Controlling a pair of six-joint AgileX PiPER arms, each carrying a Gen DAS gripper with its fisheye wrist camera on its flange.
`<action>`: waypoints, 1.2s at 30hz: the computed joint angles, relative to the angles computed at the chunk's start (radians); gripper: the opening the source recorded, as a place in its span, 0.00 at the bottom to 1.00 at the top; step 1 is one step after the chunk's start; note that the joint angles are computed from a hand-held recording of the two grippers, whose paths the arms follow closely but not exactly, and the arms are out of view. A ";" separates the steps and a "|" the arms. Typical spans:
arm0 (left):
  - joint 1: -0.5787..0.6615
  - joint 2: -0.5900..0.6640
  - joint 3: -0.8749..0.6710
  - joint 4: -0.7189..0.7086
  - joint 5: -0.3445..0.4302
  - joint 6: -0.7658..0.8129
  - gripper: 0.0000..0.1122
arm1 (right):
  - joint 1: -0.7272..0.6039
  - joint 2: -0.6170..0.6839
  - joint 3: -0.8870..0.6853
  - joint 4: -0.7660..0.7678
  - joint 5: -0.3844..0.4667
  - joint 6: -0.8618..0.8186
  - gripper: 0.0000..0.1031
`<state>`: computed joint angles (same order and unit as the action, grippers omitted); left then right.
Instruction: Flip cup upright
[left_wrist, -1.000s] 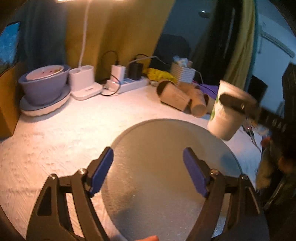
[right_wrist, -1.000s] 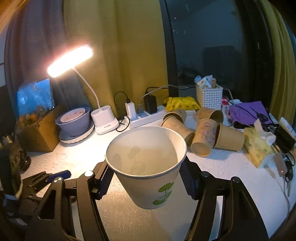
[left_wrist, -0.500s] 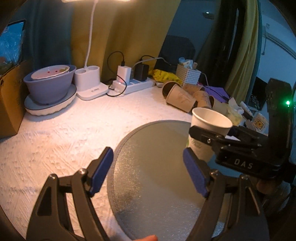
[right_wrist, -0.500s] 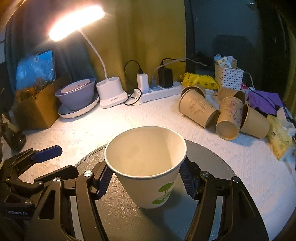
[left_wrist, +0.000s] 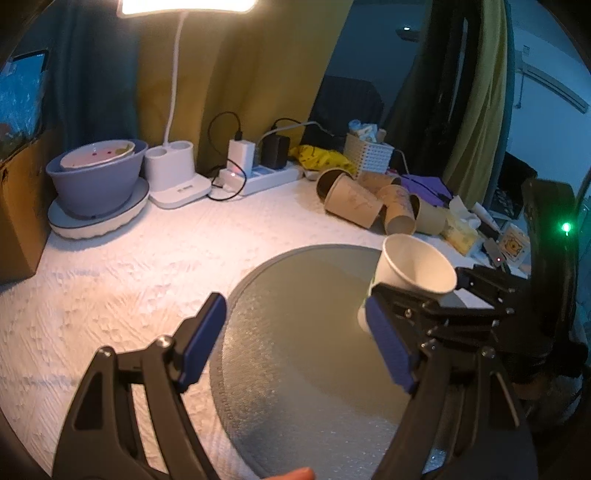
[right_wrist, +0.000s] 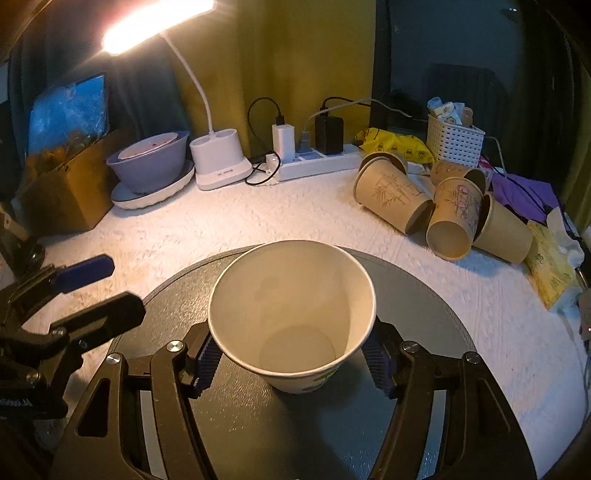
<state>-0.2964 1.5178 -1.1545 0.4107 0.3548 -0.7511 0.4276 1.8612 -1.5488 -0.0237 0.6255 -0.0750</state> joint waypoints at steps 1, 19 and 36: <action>-0.003 -0.002 0.001 0.007 -0.001 -0.004 0.70 | 0.000 -0.007 0.009 -0.002 -0.002 0.001 0.71; -0.097 -0.067 0.061 0.372 -0.038 -0.291 0.70 | 0.004 -0.241 0.232 -0.119 -0.031 0.143 0.77; -0.274 -0.181 -0.040 0.431 0.170 -0.216 0.70 | 0.014 -0.525 0.251 -0.227 0.083 0.239 0.77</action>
